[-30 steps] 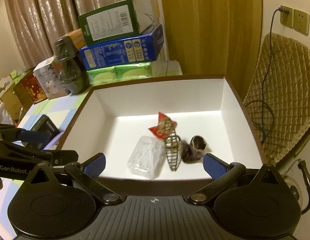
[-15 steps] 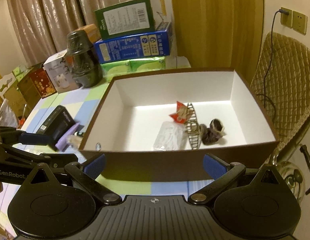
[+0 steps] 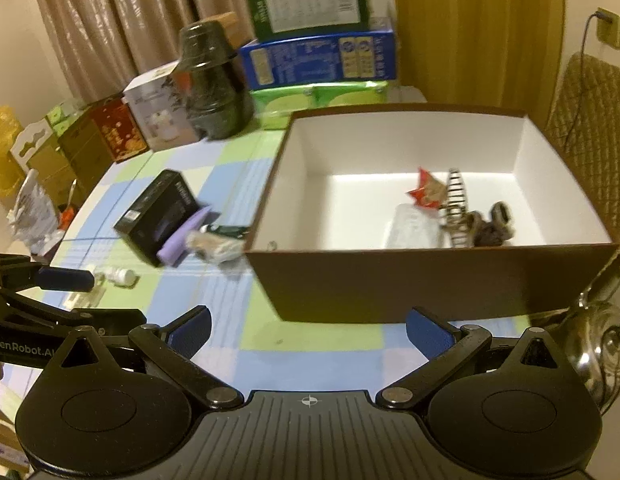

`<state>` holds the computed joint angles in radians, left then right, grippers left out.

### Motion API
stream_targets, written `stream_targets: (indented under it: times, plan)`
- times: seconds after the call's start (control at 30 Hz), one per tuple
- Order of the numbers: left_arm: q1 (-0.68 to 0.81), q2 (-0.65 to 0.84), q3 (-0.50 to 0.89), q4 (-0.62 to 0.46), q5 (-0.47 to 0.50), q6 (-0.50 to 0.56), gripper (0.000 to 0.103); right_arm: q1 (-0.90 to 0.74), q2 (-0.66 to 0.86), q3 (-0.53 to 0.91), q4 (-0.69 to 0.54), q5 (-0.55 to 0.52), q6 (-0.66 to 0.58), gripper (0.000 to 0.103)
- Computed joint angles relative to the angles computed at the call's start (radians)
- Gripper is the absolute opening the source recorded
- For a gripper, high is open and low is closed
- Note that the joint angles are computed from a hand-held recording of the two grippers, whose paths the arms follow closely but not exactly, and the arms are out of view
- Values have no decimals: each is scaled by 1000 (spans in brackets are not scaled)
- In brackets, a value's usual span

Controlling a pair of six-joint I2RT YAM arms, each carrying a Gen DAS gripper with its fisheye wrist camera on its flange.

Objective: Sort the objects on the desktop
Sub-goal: 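Withdraw both tools from the box toward the black shaver box and purple tube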

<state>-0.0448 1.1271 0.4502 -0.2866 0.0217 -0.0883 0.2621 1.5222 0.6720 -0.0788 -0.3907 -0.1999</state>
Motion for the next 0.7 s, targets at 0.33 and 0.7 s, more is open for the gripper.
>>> stream_targets:
  times: [0.33,0.7]
  plan:
    - [332,-95,-49,-93,135,212,83,206,5,-43,82,86,145,101]
    - [654,-5,-6,-85,258,480,83,435,92,-22,228,228,312,101]
